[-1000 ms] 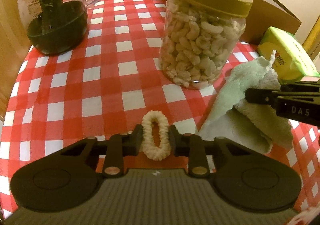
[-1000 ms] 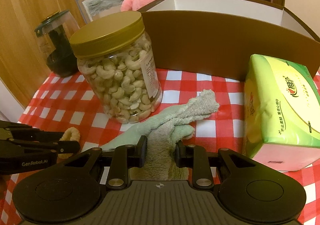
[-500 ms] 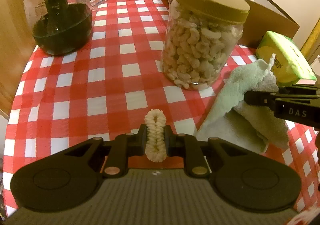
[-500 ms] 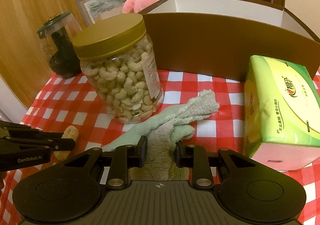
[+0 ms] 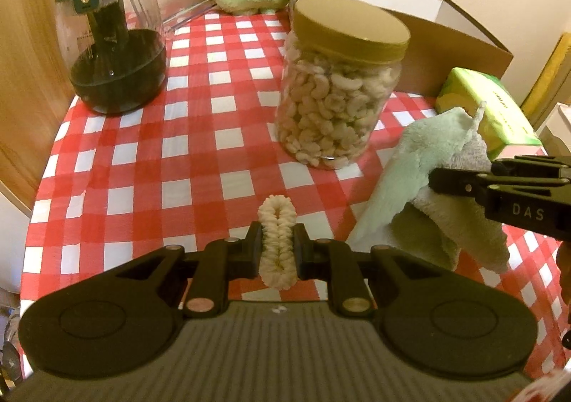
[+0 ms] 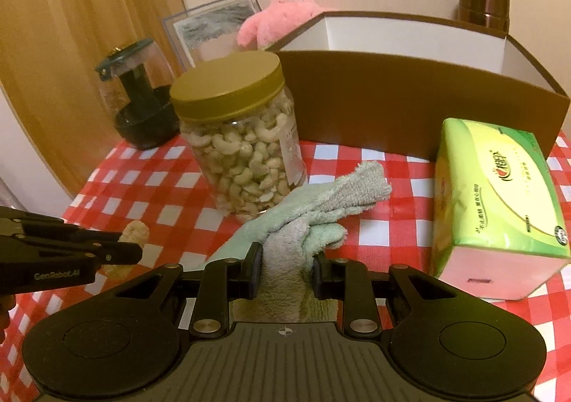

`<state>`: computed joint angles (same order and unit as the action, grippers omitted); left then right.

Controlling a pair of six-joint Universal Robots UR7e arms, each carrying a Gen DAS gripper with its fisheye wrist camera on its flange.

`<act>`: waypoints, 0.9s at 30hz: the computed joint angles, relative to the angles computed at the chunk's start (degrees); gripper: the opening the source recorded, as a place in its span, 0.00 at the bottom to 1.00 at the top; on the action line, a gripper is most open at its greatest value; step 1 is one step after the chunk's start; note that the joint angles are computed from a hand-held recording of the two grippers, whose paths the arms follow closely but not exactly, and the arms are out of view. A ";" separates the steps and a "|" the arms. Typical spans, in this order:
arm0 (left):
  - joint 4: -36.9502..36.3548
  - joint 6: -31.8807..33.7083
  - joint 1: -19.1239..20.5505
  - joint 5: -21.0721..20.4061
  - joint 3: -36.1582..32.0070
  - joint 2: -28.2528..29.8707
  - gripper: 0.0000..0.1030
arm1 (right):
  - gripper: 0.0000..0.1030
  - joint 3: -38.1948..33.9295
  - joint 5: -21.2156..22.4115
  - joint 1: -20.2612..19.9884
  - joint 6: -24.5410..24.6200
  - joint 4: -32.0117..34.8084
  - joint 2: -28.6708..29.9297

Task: Organize soft objects
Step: 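Grasp the white knit ring with the left tool while the right tool holds the towel, then carry the white ring and green towel over the brown box with both tools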

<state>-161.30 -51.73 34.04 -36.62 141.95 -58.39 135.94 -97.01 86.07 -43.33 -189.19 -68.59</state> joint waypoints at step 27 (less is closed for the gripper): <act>1.51 -0.87 -8.67 -1.82 -5.67 5.80 0.16 | 0.26 4.70 7.61 -9.82 -5.76 19.07 -28.50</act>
<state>-159.80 -52.60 25.36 -38.44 136.28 -52.58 140.64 -89.40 76.24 -49.08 -170.12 -97.09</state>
